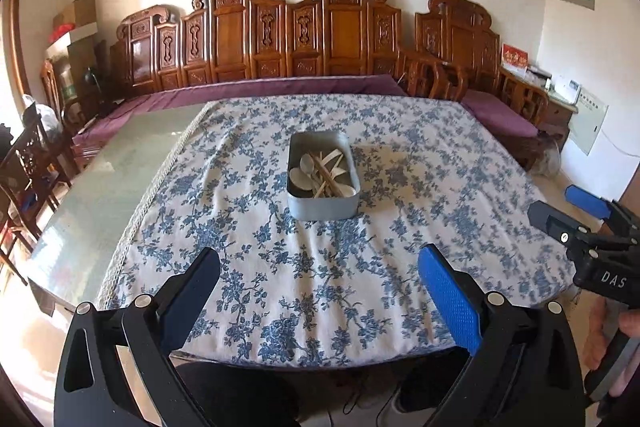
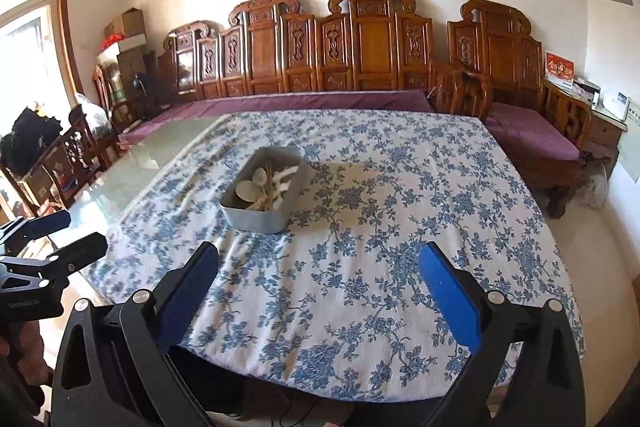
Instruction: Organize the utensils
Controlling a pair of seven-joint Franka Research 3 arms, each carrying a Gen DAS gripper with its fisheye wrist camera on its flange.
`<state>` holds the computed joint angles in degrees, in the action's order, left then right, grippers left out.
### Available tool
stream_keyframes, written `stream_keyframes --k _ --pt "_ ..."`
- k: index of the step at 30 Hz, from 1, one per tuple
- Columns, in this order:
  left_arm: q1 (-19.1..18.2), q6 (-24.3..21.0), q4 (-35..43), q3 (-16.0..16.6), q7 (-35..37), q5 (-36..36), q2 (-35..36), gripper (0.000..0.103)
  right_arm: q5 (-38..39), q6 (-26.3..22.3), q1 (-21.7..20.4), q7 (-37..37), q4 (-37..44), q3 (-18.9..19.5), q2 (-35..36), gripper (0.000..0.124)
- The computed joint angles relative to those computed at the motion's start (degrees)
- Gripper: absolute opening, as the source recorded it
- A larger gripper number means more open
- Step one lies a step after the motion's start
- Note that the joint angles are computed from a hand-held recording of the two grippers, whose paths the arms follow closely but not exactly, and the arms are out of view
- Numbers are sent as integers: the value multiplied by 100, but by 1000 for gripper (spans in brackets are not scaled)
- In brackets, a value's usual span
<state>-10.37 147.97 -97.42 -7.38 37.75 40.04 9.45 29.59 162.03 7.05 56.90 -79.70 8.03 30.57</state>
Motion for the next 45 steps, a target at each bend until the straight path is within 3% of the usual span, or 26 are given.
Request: stream_keyframes --k 10,14,20,29,45 --pt "-19 89 -112 -76 -640 744 -574 96 1426 942 -518 -1420 -885 755 -1019 101" --pt "17 -1 -109 -164 -986 1196 -802 96 2203 935 -614 -2032 -929 849 -1273 101" --pt "98 -155 -147 -315 -1469 1799 -1063 96 2954 1149 -456 -2730 -1101 693 -1622 101" --pt "179 -198 -196 -412 -1764 2069 -1123 96 3099 1349 -99 -2801 -1220 288 -1777 101" --pt "159 -194 -242 -423 -1820 2146 -1118 96 2825 1344 -14 -2529 -1199 228 -1716 101"
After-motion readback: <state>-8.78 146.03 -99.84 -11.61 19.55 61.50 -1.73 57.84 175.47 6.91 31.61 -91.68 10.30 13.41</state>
